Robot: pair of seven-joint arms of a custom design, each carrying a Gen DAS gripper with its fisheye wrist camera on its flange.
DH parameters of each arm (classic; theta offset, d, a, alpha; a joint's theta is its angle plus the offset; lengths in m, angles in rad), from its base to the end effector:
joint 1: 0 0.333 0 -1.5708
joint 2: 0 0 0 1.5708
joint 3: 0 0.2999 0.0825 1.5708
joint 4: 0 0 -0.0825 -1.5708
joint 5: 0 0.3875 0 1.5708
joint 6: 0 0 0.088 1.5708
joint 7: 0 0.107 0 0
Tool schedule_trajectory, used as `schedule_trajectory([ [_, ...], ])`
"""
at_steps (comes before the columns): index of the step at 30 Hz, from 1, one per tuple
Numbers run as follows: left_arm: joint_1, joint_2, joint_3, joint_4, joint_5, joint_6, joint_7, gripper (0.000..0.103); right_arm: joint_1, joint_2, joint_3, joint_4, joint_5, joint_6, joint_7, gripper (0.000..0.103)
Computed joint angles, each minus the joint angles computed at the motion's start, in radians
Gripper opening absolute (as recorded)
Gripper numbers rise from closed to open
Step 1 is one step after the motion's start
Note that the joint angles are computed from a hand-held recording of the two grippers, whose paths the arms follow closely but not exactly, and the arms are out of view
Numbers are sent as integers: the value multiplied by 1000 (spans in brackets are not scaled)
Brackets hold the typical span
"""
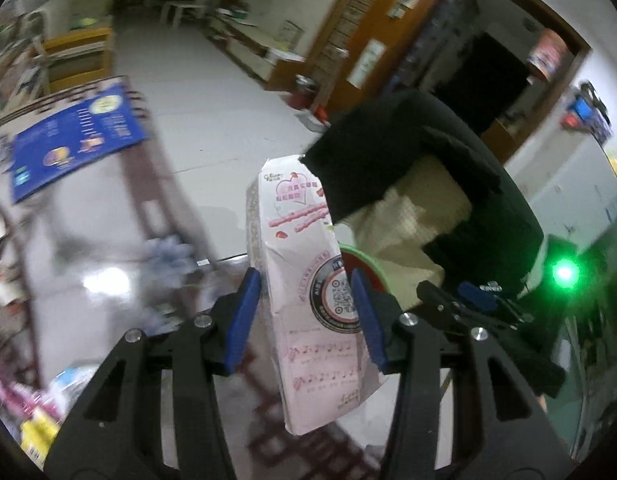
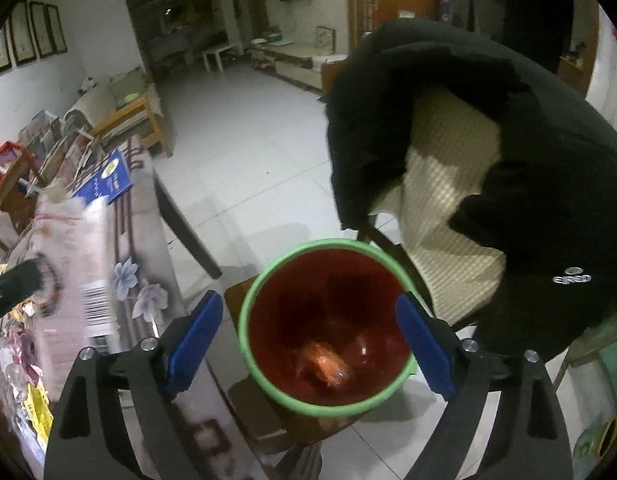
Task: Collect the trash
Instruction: 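Carry both items to the red bin and open both tools over it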
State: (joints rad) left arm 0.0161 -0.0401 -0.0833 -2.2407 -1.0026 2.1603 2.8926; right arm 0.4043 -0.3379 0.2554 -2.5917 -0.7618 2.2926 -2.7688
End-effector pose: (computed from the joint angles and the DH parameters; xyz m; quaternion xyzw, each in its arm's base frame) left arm 0.5232 -0.0691 0.3787 0.3538 -0.8488 0.3849 0.0788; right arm 0.3491 0.2468 0.3608 -0.3643 0.8741 -0.2789 0.1593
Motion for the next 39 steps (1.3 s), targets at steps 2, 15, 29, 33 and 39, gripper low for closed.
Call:
schedule_trajectory([
  [2, -19, 8, -18, -8, -3, 8, 20, 46, 12, -44, 13, -18, 17, -54, 4, 87],
  [15, -127, 2, -78, -62, -43, 76, 110, 77, 68, -189, 54, -74, 104, -249, 42, 88],
  [29, 6, -108, 68, -94, -47, 63, 67, 77, 70, 36, 60, 130, -40, -135, 22, 88],
  [33, 82, -70, 110, -45, -29, 72, 10, 77, 85, 156, 50, 242, -102, -96, 2, 88],
  [39, 191, 36, 134, 59, 7, 123, -77, 77, 144, 355, 10, 445, -168, -45, -53, 88],
])
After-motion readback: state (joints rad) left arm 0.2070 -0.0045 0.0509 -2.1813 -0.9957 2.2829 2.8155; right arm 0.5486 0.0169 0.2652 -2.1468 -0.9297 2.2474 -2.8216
